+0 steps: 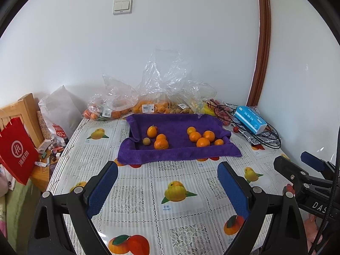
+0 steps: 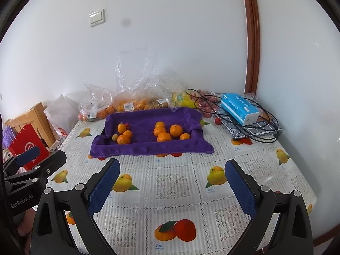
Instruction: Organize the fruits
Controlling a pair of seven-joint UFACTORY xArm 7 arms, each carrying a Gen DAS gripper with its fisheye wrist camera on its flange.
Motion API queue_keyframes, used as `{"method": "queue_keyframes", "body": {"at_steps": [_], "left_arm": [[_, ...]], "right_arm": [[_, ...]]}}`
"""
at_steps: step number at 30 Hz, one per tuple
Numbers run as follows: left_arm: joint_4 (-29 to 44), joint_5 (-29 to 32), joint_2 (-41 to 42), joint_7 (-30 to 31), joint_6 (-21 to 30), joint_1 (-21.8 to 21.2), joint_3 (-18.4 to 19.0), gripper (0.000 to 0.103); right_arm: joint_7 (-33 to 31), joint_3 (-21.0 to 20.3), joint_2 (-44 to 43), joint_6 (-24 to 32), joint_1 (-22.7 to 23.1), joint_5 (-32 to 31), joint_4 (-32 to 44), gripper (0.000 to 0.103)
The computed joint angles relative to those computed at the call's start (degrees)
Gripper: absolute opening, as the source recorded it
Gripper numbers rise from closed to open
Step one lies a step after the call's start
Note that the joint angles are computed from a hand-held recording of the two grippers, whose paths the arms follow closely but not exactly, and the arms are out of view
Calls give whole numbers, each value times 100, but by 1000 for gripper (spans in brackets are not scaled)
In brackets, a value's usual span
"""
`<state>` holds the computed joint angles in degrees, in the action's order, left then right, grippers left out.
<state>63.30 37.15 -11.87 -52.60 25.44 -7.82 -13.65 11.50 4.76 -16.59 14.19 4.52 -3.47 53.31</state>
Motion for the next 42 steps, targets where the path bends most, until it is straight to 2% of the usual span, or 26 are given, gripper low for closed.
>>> {"method": "queue_keyframes", "body": {"at_steps": [42], "left_arm": [[-126, -46, -167, -18, -95, 102, -61, 95]], "right_arm": [[106, 57, -77, 23, 2, -57, -21, 98]]}}
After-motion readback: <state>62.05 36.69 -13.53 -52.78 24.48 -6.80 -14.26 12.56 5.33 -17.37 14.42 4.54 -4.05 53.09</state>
